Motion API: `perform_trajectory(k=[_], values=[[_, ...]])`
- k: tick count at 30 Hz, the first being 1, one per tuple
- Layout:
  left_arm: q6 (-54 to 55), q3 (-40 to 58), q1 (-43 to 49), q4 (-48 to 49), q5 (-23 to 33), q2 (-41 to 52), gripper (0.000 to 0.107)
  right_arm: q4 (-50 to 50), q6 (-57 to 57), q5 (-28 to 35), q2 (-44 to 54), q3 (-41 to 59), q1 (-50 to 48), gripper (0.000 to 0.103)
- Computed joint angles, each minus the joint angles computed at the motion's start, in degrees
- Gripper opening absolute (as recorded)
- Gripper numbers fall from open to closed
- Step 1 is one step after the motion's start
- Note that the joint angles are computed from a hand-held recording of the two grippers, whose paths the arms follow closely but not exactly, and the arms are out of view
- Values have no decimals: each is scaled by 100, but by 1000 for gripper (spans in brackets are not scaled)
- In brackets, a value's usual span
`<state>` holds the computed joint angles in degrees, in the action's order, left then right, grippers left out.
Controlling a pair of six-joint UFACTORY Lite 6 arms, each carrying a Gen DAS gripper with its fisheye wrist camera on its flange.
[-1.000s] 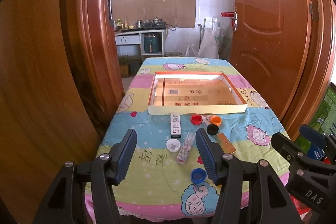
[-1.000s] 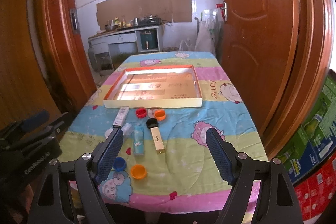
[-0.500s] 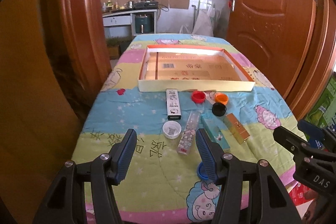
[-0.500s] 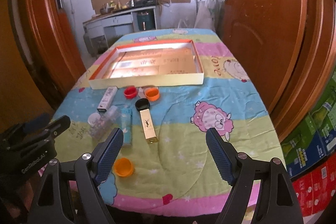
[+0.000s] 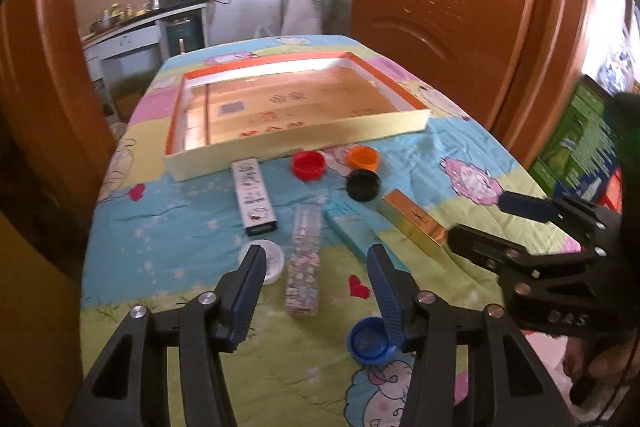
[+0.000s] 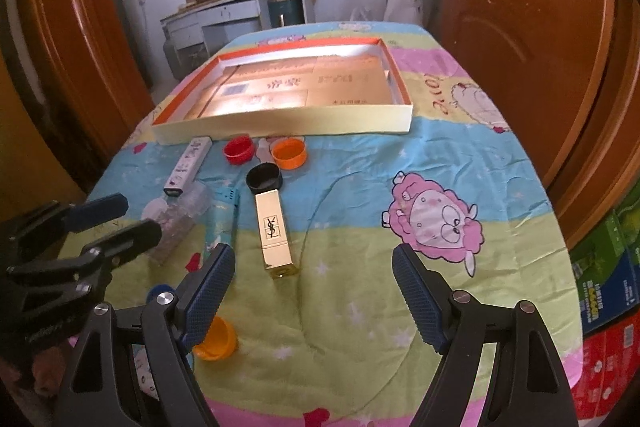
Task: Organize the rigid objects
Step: 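Grasp the gold lipstick with the right gripper while the left grasps the patterned tube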
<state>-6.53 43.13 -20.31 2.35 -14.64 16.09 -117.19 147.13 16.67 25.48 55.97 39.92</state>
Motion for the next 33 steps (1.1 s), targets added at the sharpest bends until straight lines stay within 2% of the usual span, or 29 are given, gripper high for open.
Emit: perform_trajectory(k=[3, 5, 9, 12, 16, 21, 24, 27, 33], values=[[-228, 30, -67, 298, -2, 145, 52, -458, 419, -101, 186, 134, -120, 82], [-323, 79, -66, 425, 26, 255, 47, -899, 849, -222, 289, 207, -255, 82], [-1129, 212, 93, 1258, 6, 435, 43, -1567, 1536, -247, 396, 232, -395, 82], [-2187, 313, 284, 2362, -31, 494, 43, -1962, 1889, -238, 479, 279, -454, 82], [-2935, 231, 432, 3114, -41, 368, 39, -2051, 1949, -251, 524, 319, -471, 82], [-2187, 175, 345, 2317, 123, 367, 39, -2479, 2359, -248, 627, 412, -525, 82], [-2697, 130, 449, 2808, 9, 357, 39, -2614, 2461, -287, 672, 449, -523, 82], [-2460, 105, 468, 2544, 82, 374, 38, -2516, 2369, -266, 707, 480, -501, 82], [-2905, 373, 422, 2988, 90, 695, 37, -2776, 2539, -376, 868, 610, -565, 82]])
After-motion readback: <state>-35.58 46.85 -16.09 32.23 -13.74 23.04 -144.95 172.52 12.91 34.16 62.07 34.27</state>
